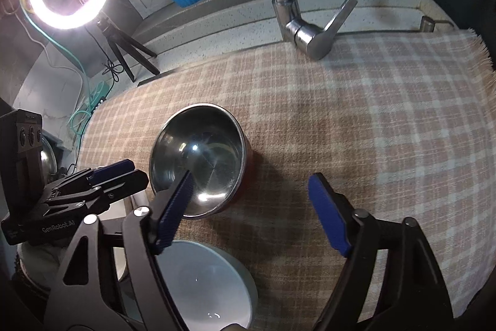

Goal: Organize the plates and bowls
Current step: 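Move both grippers to the red-exterior steel bowl and grip its rim, then lift the red-exterior bowl and carry it over the large steel bowl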

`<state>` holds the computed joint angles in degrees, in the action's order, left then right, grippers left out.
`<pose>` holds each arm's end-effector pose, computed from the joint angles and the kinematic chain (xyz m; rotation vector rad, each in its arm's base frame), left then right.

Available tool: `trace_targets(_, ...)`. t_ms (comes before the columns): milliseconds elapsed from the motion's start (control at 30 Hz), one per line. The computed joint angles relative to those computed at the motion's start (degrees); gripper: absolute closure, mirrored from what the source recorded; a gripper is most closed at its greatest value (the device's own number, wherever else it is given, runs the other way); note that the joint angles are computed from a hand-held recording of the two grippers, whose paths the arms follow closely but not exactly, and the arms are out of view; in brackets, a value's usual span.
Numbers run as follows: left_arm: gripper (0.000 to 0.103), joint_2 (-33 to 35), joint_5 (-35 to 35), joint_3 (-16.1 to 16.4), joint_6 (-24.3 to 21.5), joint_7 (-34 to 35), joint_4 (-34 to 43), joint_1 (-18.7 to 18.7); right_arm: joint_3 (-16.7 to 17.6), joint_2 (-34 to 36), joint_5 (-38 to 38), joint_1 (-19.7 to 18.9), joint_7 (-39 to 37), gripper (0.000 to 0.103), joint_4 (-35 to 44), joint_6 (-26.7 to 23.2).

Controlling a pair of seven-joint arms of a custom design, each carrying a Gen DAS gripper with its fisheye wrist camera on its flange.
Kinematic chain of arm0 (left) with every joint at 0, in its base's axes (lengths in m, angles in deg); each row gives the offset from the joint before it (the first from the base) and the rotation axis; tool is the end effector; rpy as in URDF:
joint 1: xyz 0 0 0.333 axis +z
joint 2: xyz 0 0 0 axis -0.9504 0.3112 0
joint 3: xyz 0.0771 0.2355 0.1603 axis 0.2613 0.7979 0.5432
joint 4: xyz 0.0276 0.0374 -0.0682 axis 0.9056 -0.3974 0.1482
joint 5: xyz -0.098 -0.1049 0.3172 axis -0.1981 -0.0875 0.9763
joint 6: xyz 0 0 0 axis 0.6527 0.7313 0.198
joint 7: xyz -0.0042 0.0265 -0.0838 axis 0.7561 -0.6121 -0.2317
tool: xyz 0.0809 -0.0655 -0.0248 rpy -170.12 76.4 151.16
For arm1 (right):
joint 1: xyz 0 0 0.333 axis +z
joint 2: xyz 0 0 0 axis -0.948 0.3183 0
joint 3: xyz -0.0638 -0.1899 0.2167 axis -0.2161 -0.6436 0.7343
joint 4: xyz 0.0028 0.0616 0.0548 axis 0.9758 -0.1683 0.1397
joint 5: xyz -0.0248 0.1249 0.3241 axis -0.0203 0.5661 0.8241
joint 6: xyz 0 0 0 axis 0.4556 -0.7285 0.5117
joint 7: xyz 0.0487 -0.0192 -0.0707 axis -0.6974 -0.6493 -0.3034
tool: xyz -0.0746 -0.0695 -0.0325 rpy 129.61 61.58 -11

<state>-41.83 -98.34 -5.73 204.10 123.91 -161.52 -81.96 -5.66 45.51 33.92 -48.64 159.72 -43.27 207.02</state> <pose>0.5644 -0.2653 0.4943 1.4650 -2.5044 0.9027 0.4842 0.2780 0.4711 -1.5073 2.0840 -0.2573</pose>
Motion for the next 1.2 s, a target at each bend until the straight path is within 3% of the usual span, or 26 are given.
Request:
trace_targets(133, 0.063, 1.51, 0.09, -0.15, -1.37, -0.57, 1.56, -0.04, 0.12, 1.64, 5.23, -0.44, -4.03, 0.048, 0.41, 1.00)
trace_targets(233, 0.072, 2.28, 0.32, -0.20, -2.18, -0.94, 2.39, 0.01, 0.26, 2.95, 8.96, -0.50, -7.29, 0.056, 1.08, 1.56)
trace_targets(467, 0.082, 3.50, -0.70, -0.54, -3.56, -0.98, 3.90, 0.62, -0.05, 4.75, 12.07, 0.01, -10.35, 0.068, 2.20, 2.09)
trace_targets(533, 0.083, 3.67, -0.62, -0.58, -3.65, -0.86, 4.08, 0.61, -0.09, 5.25, 12.80, 0.04, -11.06, 0.079, 2.62, 1.99)
trace_targets(633, 0.084, 4.09, -0.69, -0.65, -3.90, -0.83, 4.44, 0.62, 0.01, 6.07, 14.74, -0.08, -12.45, 0.085, 3.09, 2.31)
trace_targets(1200, 0.087, 1.86, -3.47, -0.79, -4.21, 1.14, 2.95, 1.69, -0.63, 5.00, 11.80, 1.14, -9.69, 0.086, 4.85, -0.40)
